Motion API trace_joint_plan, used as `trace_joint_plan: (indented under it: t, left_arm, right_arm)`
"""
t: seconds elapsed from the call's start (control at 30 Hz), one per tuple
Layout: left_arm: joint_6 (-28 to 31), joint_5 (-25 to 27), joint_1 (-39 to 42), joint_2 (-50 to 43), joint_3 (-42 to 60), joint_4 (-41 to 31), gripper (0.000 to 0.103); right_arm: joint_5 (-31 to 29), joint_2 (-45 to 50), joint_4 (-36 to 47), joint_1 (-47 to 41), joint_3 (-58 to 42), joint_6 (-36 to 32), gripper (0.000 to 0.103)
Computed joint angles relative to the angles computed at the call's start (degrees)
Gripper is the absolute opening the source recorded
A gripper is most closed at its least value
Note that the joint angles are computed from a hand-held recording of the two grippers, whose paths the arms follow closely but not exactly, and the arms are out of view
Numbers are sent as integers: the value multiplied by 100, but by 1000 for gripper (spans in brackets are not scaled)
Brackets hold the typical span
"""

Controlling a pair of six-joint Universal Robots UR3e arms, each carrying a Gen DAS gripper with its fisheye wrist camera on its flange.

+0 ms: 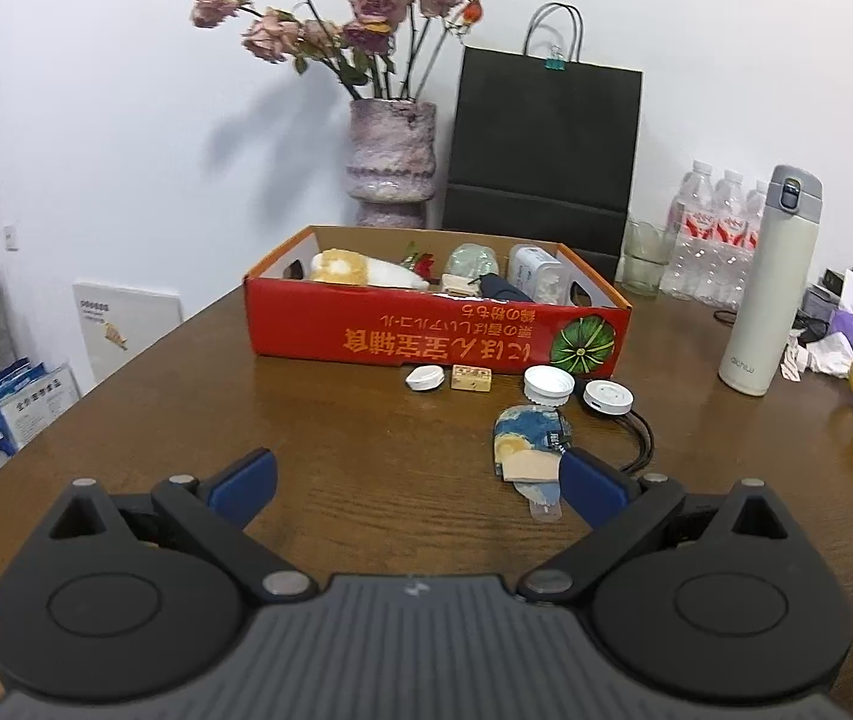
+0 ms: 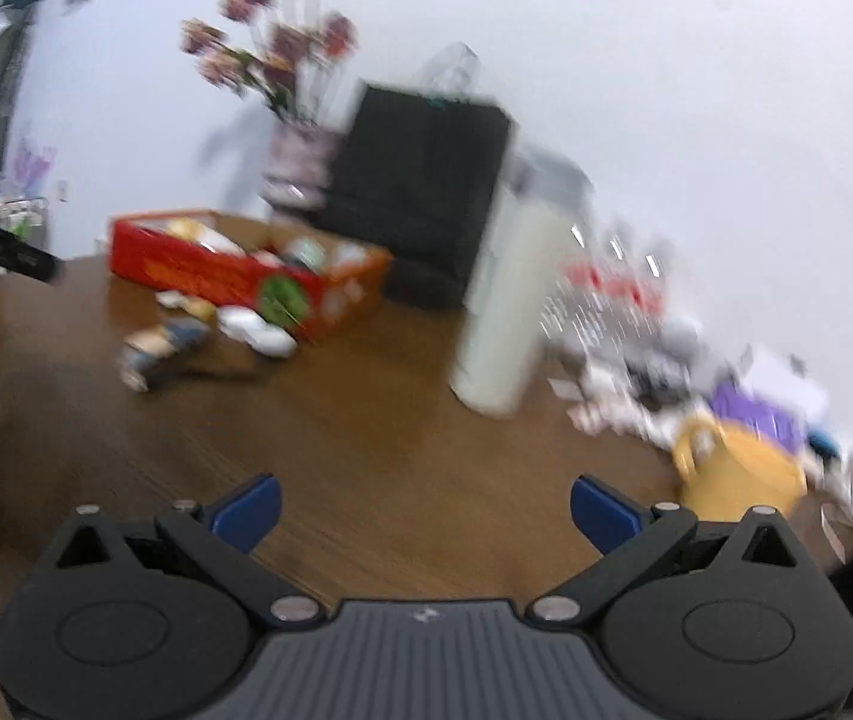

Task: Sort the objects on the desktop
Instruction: 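Withdraw both tools from the box back over the table, then move both tools over the remaining items on the table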

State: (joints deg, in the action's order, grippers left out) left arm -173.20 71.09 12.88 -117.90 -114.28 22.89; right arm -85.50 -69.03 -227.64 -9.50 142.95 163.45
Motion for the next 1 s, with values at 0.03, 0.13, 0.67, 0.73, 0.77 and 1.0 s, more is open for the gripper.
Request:
trace_joint_plan:
  t: [0.03,0.13,0.67,0.73,0.77,1.0]
  left_arm:
    - [5,51,-15,42,-91,57,103]
    - [-23,193,-59,117,-248,93,103]
    - [-53,417,-131,93,-214,26,103]
    - [-53,412,-107,97,-182,-86,103]
    - [-57,404,-97,100,-181,-105,103]
    - [-37,383,-83,84,-247,-9,103]
  right_arm:
    - [182,6,-71,-256,121,-63,103]
    - [793,36,-327,-908,409,-249,103]
    - [2144,-127,-653,-1266,855,-547,103]
    - [1663,17,-985,-1069,841,-645,103]
    - [1533,14,-978,-1094,846,-713,103]
    - [1756,61,-866,-1916,1048,-677,103]
